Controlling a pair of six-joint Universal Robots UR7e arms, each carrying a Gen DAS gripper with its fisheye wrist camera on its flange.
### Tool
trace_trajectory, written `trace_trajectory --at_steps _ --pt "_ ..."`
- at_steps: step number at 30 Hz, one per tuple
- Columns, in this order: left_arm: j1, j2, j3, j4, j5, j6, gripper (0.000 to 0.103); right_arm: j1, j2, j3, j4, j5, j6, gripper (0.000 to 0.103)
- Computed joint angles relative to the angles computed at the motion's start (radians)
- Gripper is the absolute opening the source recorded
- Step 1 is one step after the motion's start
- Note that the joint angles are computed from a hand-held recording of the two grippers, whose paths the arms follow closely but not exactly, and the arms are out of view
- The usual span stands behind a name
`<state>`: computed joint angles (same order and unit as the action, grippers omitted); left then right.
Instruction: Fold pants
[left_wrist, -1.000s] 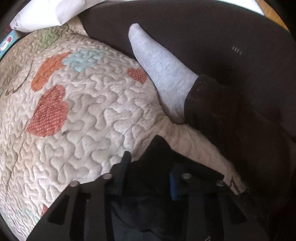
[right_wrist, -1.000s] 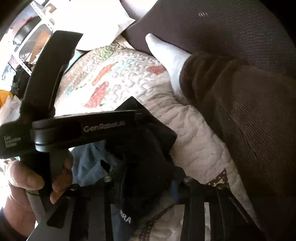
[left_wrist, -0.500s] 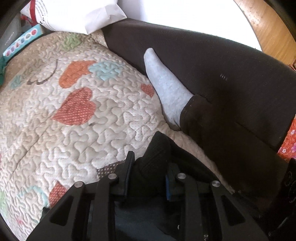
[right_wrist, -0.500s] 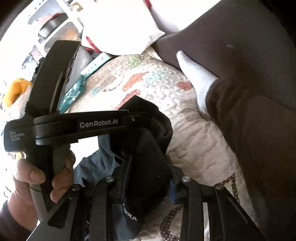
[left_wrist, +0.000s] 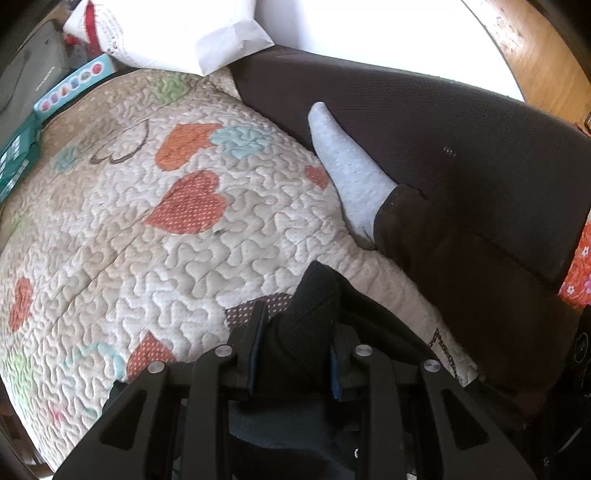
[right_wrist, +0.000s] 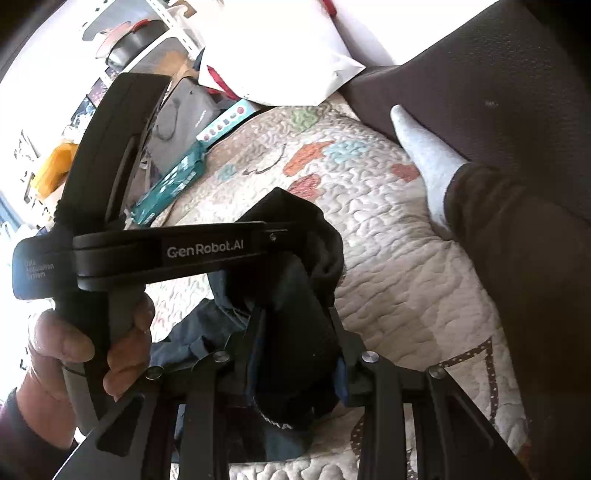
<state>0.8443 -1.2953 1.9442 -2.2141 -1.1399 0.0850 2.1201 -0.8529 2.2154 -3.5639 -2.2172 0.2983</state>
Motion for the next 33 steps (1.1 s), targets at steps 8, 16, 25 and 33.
trace_trajectory --at_steps 8,16,25,33 --pt "0.006 -0.07 0.022 0.008 0.008 -0.046 0.027 0.024 0.013 -0.015 -0.006 0.022 -0.046 0.034" --pt "0.01 -0.136 0.052 0.027 0.042 -0.081 0.027 0.048 0.033 -0.033 -0.003 0.056 -0.093 0.034" --pt "0.038 -0.21 0.07 0.039 0.045 -0.09 0.028 0.085 0.066 -0.077 0.03 0.088 -0.122 0.034" --pt "0.118 -0.281 0.083 0.017 -0.012 -0.106 0.029 0.108 0.114 -0.144 0.104 0.141 -0.143 0.023"
